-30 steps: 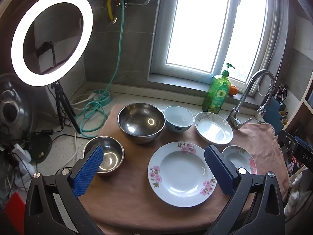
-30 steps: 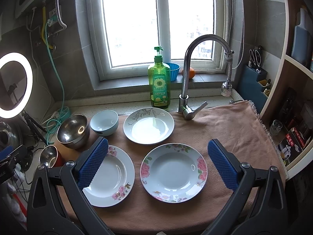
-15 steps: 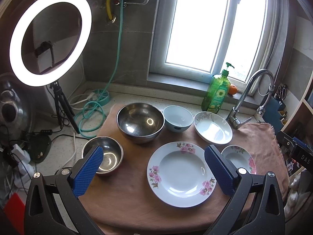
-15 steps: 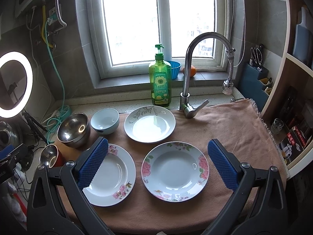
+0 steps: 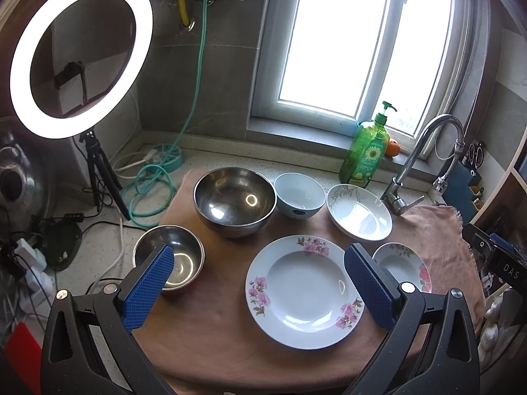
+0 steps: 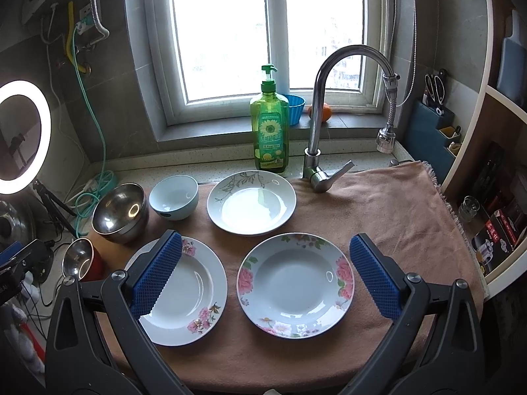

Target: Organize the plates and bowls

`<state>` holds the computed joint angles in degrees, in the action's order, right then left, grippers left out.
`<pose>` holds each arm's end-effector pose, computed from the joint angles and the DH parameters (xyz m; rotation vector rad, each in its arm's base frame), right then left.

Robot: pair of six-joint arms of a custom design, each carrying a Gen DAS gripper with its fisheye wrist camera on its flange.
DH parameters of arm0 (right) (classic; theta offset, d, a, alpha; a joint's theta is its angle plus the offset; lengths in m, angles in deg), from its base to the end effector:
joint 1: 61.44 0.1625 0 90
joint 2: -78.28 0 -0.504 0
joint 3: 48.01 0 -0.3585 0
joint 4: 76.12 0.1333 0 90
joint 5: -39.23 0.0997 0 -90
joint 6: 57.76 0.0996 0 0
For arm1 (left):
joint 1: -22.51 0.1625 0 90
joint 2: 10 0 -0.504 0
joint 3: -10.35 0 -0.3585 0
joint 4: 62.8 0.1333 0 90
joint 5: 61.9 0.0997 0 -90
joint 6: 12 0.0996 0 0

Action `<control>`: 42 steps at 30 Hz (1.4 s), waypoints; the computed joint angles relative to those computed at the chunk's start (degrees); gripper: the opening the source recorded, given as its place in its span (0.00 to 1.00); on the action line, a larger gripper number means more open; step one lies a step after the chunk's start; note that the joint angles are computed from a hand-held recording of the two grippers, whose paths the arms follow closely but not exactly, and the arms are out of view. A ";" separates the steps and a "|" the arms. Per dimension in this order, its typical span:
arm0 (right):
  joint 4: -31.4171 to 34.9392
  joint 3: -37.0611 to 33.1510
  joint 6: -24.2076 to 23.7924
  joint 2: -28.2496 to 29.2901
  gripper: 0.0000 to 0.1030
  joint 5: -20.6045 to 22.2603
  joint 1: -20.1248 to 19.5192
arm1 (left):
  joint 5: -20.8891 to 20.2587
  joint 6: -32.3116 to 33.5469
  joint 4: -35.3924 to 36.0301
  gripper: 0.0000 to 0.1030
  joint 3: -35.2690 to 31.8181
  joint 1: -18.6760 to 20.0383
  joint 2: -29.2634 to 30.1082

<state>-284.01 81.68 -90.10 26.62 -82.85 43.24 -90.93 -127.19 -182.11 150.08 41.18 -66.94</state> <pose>0.2090 -0.4803 0.2062 0.7249 -2.2910 0.7509 -0.2520 -0.3178 0.1204 -0.1950 2.0588 -1.2221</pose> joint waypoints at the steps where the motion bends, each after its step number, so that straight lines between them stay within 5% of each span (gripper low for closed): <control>1: 0.35 -0.01 0.10 0.10 1.00 -0.14 -0.18 | -0.08 0.29 -0.64 0.99 0.19 0.15 0.09; 18: 7.55 2.48 2.40 1.71 1.00 3.28 -5.06 | -5.76 14.45 -26.19 0.98 7.64 4.80 3.80; 26: 17.05 0.45 4.48 2.29 0.71 6.18 -6.69 | -8.75 20.41 -43.88 0.78 12.53 7.50 7.27; 30: 22.90 -2.86 3.83 3.67 0.58 6.43 -7.18 | -10.22 24.94 -53.38 0.60 14.12 9.19 10.06; 42: 35.16 -12.47 3.95 8.23 0.52 7.04 -7.83 | -15.70 31.67 -76.08 0.45 17.37 14.67 18.65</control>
